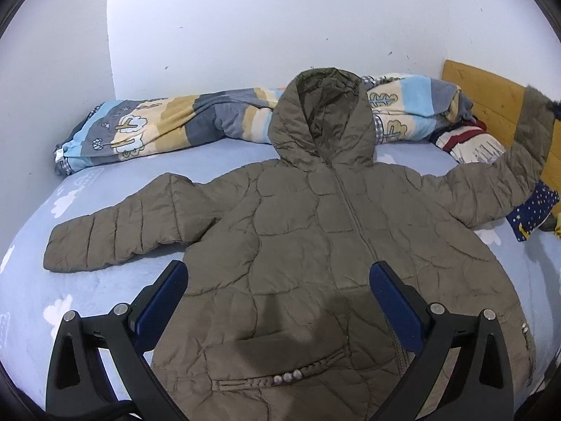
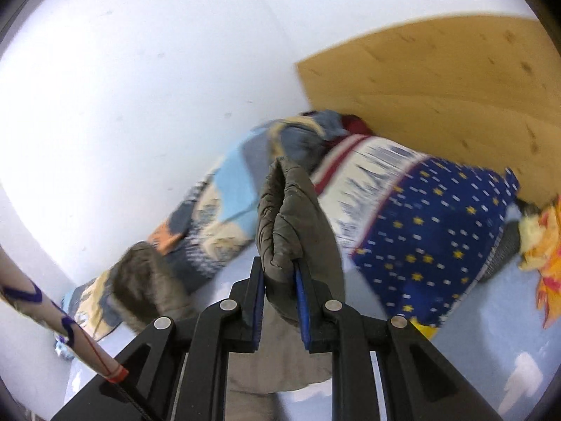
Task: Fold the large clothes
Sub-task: 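Fold the held sleeve across the jacket chest and open the right gripper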
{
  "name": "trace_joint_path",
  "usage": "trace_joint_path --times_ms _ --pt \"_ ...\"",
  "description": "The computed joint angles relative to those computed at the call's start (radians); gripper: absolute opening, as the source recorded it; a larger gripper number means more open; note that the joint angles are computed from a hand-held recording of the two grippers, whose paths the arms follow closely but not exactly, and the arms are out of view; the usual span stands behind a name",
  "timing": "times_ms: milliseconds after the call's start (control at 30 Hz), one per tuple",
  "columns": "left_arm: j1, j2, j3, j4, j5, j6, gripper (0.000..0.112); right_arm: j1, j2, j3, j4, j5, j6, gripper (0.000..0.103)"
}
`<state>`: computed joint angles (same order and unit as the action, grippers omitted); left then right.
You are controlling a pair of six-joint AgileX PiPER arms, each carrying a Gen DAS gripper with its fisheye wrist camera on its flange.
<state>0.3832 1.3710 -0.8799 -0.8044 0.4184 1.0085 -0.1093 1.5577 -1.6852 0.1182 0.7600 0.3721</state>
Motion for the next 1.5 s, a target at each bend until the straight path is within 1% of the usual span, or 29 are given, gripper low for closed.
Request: trace_joint_path --times_ms 200,333,400,567,767,967,1167,1267,1433,1500 --pt "0.06 -0.011 -0.01 -0.049 0.044 0.037 0.103 0.201 0.054 -0.207 -0.108 0.113 0.107 0.018" --pt "0.096 -0.008 -0.022 -0.063 0.076 0.047 0.103 0.32 0.112 -0.317 -0.145 0.16 0.14 0.018" --pt "0.101 -0.006 -0.026 -0.061 0.078 0.044 0.103 0.38 0.154 -0.38 -0.16 0.183 0.151 0.018" --pt "0.121 0.001 -0.033 -0.073 0.094 0.052 0.103 0.49 0.246 -0.484 -0.161 0.208 0.156 0.018" --pt "0.123 0.006 -0.038 -0.065 0.097 0.041 0.103 0.577 0.359 -0.56 -0.112 0.196 0.152 0.018" --pt "0.129 0.028 -0.055 -0.047 0.1 0.014 0.103 0.632 0.465 -0.558 -0.052 0.146 0.132 0.018" --pt "0.144 0.046 -0.061 -0.038 0.099 0.005 0.103 0.687 0.641 -0.623 0.003 0.13 0.13 0.018" --pt "0.15 0.059 -0.072 -0.026 0.105 -0.012 0.103 0.71 0.717 -0.664 0.021 0.142 0.134 0.018" --pt "0.15 0.079 -0.087 -0.005 0.116 -0.051 0.103 0.737 0.863 -0.803 0.073 0.185 0.129 0.018" --pt "0.144 0.088 -0.095 0.008 0.119 -0.071 0.103 0.742 0.937 -0.915 0.091 0.248 0.125 0.02"
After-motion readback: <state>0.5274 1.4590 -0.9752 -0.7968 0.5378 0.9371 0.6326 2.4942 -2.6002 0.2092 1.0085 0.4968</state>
